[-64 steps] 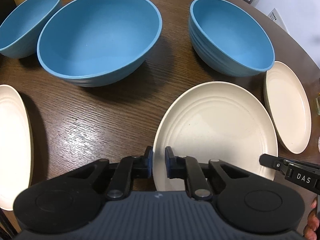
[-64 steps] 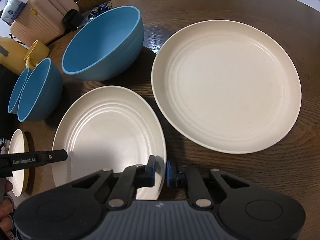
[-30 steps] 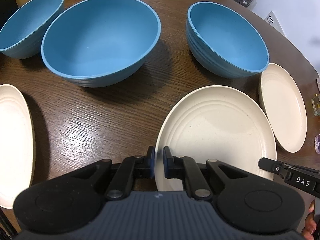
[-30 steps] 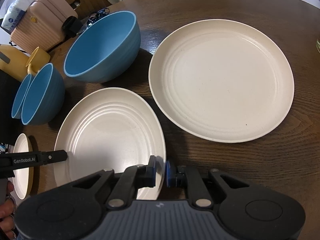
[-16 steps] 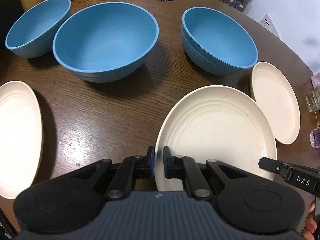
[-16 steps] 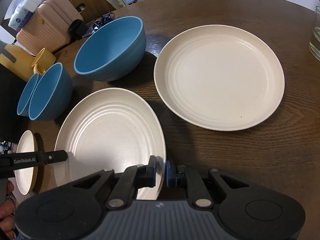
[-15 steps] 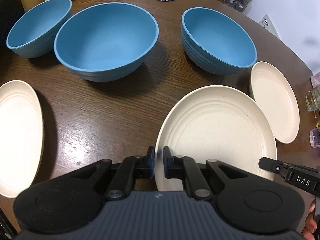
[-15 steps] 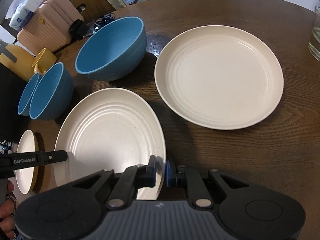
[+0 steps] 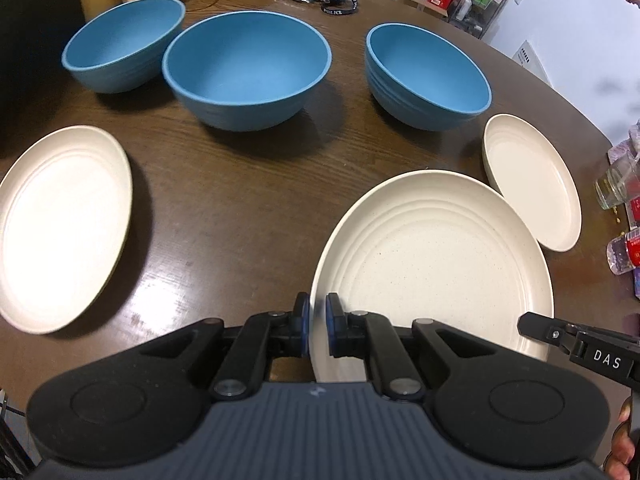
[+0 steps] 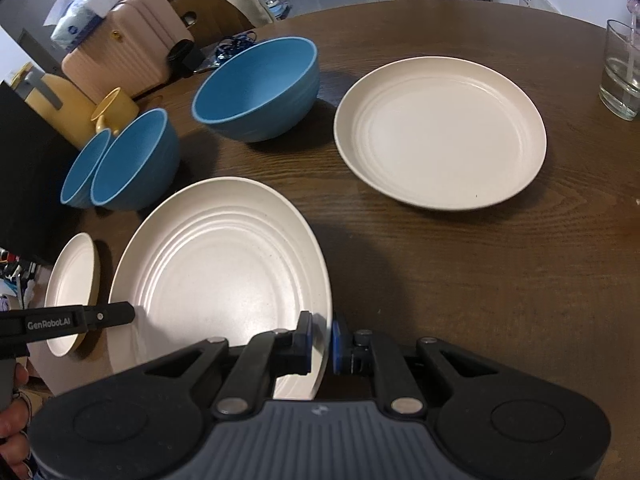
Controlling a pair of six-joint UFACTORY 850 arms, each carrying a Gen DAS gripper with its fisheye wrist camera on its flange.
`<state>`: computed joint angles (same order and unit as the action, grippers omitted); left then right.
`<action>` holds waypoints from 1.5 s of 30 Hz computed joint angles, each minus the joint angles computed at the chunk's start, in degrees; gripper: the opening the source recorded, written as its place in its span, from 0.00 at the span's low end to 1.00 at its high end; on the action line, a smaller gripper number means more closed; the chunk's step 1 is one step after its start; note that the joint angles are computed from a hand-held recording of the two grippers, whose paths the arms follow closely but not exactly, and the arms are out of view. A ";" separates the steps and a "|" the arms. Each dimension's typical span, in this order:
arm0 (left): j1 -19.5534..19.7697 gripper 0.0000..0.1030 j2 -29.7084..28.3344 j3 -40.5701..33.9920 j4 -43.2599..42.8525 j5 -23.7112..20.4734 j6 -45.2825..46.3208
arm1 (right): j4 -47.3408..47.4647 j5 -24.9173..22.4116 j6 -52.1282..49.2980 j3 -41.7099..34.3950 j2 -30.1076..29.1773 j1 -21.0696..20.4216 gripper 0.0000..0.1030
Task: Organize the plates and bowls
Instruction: 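Lift and carry the held plate with the left tool while the right tool carries its plate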
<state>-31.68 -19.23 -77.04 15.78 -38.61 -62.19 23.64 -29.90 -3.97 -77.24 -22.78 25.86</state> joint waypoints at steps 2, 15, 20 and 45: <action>-0.61 0.09 1.21 1.37 0.77 0.16 -1.47 | -0.25 0.31 0.25 1.27 1.14 0.40 0.09; -1.45 0.09 8.58 10.27 2.34 1.86 -7.19 | -1.37 0.15 1.67 4.75 4.41 3.67 0.09; -0.44 0.09 11.36 13.41 3.03 3.04 -7.71 | -2.80 1.05 3.88 4.18 3.84 5.60 0.09; 16.03 0.09 20.75 21.97 -12.03 6.62 28.93 | -22.67 4.30 41.57 -3.45 -2.00 18.60 0.09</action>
